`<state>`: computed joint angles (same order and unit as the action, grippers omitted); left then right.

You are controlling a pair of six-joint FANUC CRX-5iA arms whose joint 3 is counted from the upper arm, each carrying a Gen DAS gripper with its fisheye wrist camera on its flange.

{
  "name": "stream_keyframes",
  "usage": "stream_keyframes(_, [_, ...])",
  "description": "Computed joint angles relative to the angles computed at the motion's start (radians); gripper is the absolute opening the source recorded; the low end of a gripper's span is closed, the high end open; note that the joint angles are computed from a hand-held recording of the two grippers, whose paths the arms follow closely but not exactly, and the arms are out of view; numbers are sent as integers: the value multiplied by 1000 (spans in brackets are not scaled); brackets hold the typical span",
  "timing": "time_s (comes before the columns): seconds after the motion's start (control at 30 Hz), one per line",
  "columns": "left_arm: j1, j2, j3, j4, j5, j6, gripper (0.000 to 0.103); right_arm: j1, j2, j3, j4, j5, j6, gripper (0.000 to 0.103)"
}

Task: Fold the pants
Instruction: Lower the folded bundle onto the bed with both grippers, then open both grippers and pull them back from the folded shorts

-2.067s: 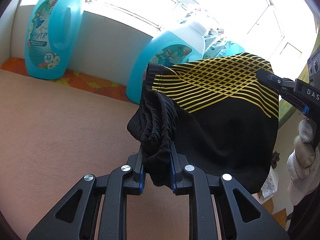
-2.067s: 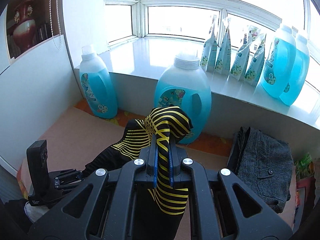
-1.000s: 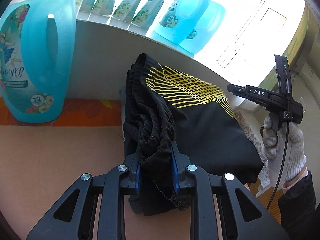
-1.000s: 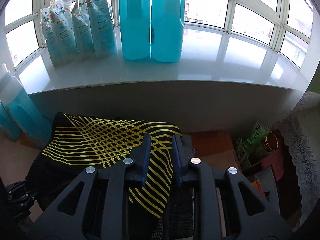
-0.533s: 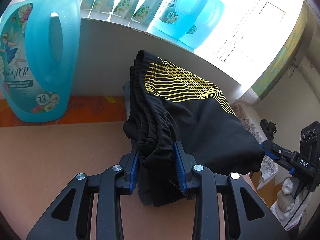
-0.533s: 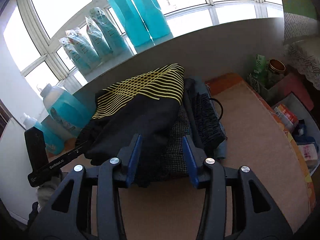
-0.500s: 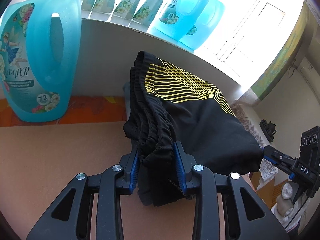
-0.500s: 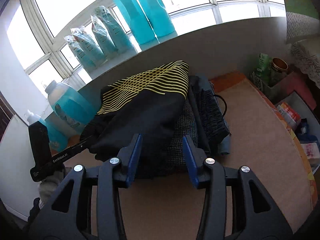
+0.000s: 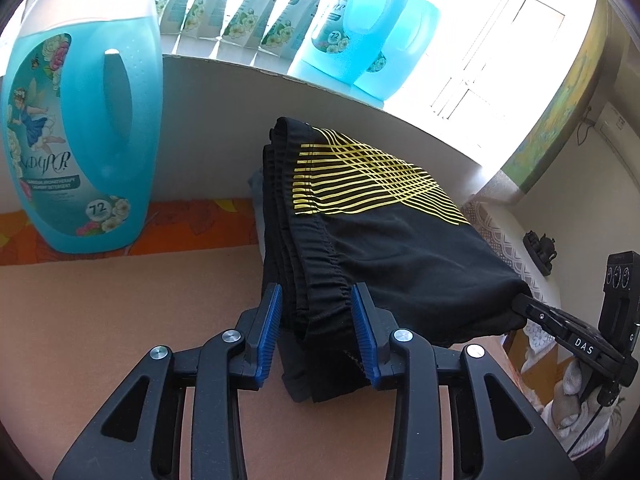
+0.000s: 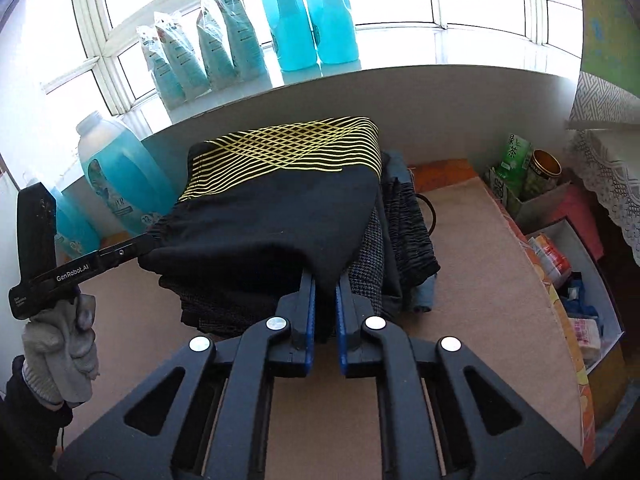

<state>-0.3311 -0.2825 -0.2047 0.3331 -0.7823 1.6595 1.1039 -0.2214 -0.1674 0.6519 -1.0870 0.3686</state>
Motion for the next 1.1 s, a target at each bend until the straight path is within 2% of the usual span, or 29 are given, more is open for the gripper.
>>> stream_keyframes(0.07, [1, -10, -7, 1, -7, 3, 35, -2, 6, 5, -18, -24, 8, 9])
stream_keyframes(0.13, [9, -28, -19, 5, -18, 5, 35, 5, -1, -12, 5, -42, -15, 17])
stream_keyframes(0.17, [14, -39, -24, 0, -26, 7, 35, 14, -6, -22, 25, -57, -35, 28])
stream_keyframes(0.2, [19, -53, -30, -5, -34, 7, 35, 25, -16, -36, 45, -65, -58, 33])
stream_keyframes(0.3, [30, -102, -50, -25, -59, 8, 35, 57, -56, -72, 71, -74, -112, 33])
stream_keyframes(0.43, [31, -169, -69, -60, -91, 14, 35, 141, -90, -113, 149, -138, -191, 35])
stream_keyframes(0.53, [8, -212, -67, -117, -110, 36, 35, 210, -115, -140, 199, -181, -255, 35])
stream_keyframes(0.67, [-12, -272, -78, -159, -140, 51, 35, 307, -122, -154, 254, -269, -324, 44])
stream_keyframes(0.77, [-47, -305, -71, -212, -162, 81, 36, 373, -117, -159, 285, -331, -377, 45])
stream_keyframes(0.83, [-73, -325, -66, -247, -170, 103, 41, 421, -111, -164, 305, -370, -417, 46])
stream_keyframes(0.9, [-102, -346, -65, -284, -179, 126, 49, 470, -89, -158, 326, -430, -450, 53])
stream_keyframes(1.03, [-145, -386, -69, -323, -204, 144, 49, 559, -47, -142, 354, -525, -486, 59])
stream_keyframes(1.1, [-170, -408, -73, -348, -210, 169, 50, 601, -35, -138, 367, -551, -516, 66])
